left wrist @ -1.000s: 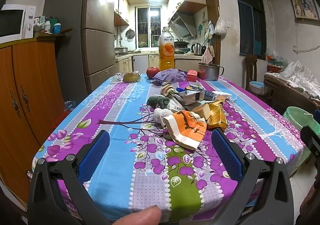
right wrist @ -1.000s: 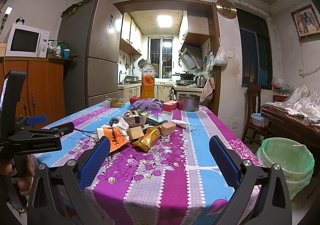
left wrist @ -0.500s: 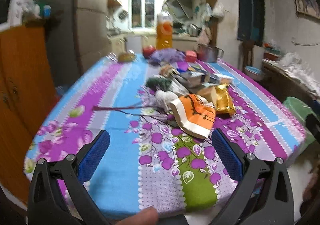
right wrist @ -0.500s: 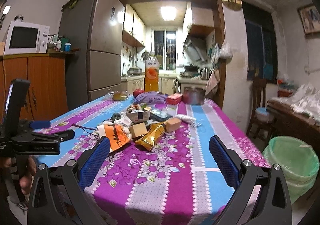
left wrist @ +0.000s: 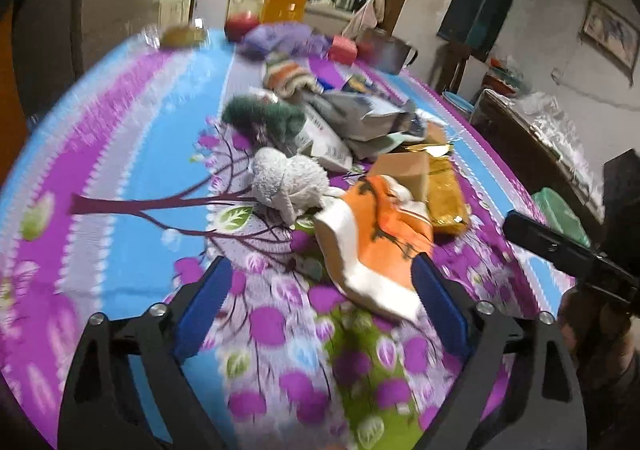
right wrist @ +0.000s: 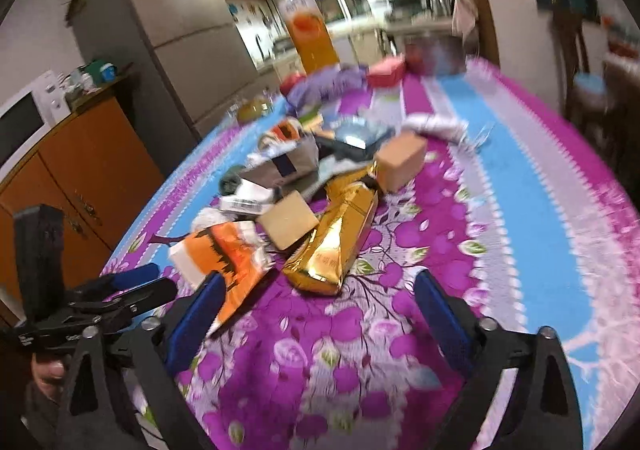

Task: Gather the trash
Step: 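Grasp the orange-white wrapper with the left tool while the right tool grasps the gold cigarette pack, then carry both items to the green bin and open both tools to drop them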

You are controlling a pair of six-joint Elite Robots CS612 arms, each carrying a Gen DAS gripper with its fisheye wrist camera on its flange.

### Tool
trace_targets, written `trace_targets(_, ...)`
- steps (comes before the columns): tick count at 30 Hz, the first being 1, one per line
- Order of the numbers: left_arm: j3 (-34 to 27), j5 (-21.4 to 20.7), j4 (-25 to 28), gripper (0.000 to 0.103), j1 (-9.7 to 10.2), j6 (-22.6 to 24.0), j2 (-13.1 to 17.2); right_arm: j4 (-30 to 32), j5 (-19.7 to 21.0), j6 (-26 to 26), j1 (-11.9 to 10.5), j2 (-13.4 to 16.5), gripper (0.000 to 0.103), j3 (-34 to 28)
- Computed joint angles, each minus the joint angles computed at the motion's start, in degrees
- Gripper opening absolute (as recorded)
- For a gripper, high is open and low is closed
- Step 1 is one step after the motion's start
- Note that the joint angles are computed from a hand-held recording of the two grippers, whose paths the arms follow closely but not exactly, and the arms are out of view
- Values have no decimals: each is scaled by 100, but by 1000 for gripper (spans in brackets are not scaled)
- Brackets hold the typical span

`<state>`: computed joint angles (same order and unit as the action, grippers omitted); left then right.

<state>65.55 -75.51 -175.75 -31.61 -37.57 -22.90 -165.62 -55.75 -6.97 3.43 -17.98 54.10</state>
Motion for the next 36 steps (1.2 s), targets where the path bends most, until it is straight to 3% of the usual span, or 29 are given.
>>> trace_targets(3,-247,-309,112,79,80,-56,142,843,-20,49,45,312,75,-720)
trace_targets(8,-585,-594,338,72,110,39,275,1650,-32,177,107,849,72,-1828)
trace_targets(11,-794,-618,520,60,108,96,356,2059,-50,158,146,1080,68,-2362)
trace_targets(13,-894,-634,605,47,110,61,396,2246,-93,122,168,1209,65,-2650)
trace_targets(15,-882,-625,636,34,114,-7,387,2343,-57,72,167,1252,53,-2749)
trace_targets(17,-817,-686,494,30,115,-85,375,2287,-134,-6,183,1220,39,-2686)
trace_targets(21,-718,-523,279,9,39,-31,340,1653,-72,-18,145,924,33,-2013)
trace_targets(25,-603,41,176,9,-84,69,252,488,-159,50,82,531,32,-1125)
trace_targets(29,-480,760,-58,9,-224,219,138,-717,-498,-54,34,205,31,-381)
trace_targets(33,-599,1128,-288,9,-323,464,124,-1670,-793,-19,-48,-49,31,155)
trace_targets(36,-931,1178,-342,9,-384,774,224,-2199,-1026,18,-144,-226,31,444)
